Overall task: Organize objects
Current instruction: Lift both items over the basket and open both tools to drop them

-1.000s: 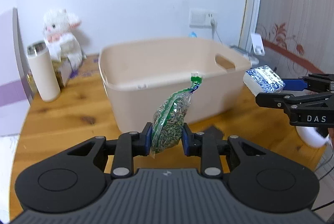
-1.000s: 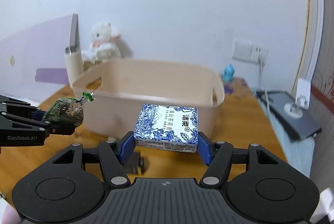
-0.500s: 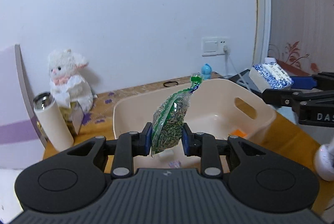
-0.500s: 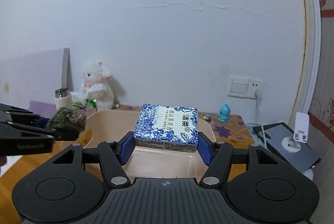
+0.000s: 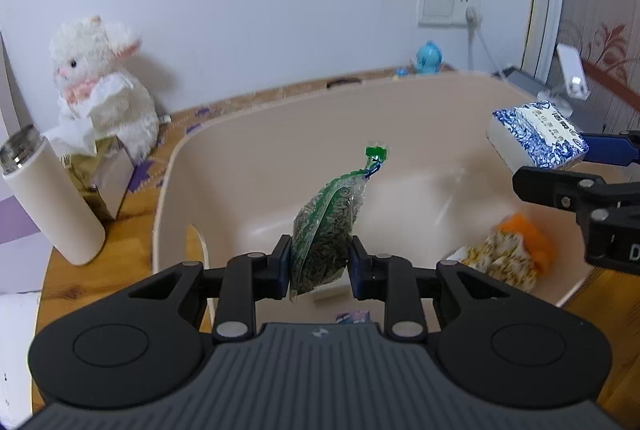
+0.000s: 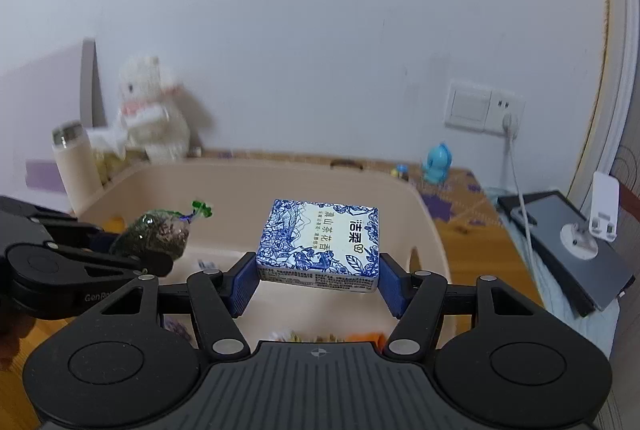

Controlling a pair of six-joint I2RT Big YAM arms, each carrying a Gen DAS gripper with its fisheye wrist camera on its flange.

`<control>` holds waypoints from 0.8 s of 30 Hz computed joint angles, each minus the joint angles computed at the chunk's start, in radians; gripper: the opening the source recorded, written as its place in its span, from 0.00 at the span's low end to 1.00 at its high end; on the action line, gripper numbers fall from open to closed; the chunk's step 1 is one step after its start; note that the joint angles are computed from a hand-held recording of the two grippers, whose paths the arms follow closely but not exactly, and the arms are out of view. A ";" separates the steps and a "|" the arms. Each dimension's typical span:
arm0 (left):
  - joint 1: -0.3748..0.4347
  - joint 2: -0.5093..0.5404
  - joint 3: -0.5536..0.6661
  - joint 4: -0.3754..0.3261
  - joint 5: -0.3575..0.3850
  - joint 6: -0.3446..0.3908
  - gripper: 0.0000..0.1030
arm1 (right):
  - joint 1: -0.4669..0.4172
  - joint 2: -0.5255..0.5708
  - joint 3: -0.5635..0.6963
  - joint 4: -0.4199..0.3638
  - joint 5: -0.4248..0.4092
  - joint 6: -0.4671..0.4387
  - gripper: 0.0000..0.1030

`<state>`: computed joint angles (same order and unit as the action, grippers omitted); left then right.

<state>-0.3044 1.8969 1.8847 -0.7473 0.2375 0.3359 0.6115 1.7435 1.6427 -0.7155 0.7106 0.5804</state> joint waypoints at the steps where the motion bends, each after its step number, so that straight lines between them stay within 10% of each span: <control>1: -0.001 0.000 -0.003 0.005 -0.005 0.001 0.30 | -0.003 0.010 0.008 -0.016 -0.004 0.000 0.58; 10: 0.000 -0.001 0.015 -0.031 -0.014 0.001 0.34 | -0.009 0.044 0.036 -0.075 -0.044 0.028 0.66; 14: 0.006 -0.054 -0.044 0.019 -0.008 -0.012 0.73 | 0.008 0.016 0.012 -0.060 -0.014 0.029 0.73; 24: 0.040 -0.183 -0.168 0.044 0.059 -0.018 0.87 | 0.079 -0.064 -0.049 -0.076 0.089 0.058 0.88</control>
